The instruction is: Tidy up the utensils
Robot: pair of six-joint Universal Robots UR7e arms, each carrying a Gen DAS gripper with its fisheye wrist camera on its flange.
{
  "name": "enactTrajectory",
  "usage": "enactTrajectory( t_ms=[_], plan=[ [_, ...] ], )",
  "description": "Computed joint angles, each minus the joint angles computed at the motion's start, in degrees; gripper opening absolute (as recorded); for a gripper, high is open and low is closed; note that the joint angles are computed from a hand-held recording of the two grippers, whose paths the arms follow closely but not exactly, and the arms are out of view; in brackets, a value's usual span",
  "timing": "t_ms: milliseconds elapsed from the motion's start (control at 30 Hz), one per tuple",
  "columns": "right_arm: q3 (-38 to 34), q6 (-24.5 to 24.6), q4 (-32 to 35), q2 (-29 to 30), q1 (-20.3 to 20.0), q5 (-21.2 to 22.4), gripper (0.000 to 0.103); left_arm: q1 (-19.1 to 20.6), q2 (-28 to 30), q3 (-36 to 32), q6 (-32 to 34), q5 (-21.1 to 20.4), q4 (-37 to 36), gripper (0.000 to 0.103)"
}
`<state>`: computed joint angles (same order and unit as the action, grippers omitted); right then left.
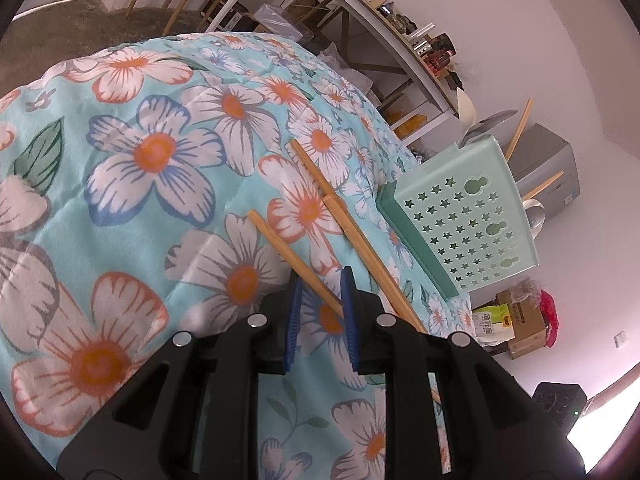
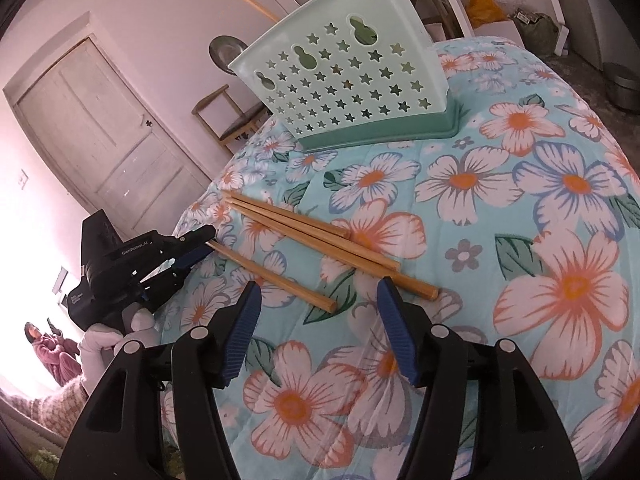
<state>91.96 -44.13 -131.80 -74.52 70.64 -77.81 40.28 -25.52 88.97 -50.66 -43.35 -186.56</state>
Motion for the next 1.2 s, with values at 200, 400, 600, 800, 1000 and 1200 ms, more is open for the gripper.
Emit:
enactTrajectory(
  t_ms=[200,400,600,800,1000,1200],
  plan=[
    [-0.27,1.06,0.12,-0.04,0.76,-1.72,0.059,0.2,-0.49,1.08,0.67,-1.05,-2.52,0.019],
    [-0.34,3.79,-0.37,0.03,2.27,-4.59,0.059,0.46,-0.99,2.26,1.31,-1.95,-4.69,0.019],
    [0.79,6.63,-3.69,-0.77,5.27,-7.61,0.059,0.49,-1.25,3.06,1.29,-2.29,-5.98,0.018],
    [0.22,9.47,-6.16,-0.53,7.61,-9.4,0.059,0.55,-1.22,3.69,1.64,-2.88,-8.23,0.018],
    [-1.5,15.85,-7.77,1.31,9.13,-10.19,0.059,0.64,-1.42,4.19,1.74,-3.31,-9.03,0.018],
    [-3.14,20.19,-8.26,3.78,10.17,-11.65,0.059,0.91,-1.64,5.22,2.51,-4.7,-11.63,0.018]
  ],
)
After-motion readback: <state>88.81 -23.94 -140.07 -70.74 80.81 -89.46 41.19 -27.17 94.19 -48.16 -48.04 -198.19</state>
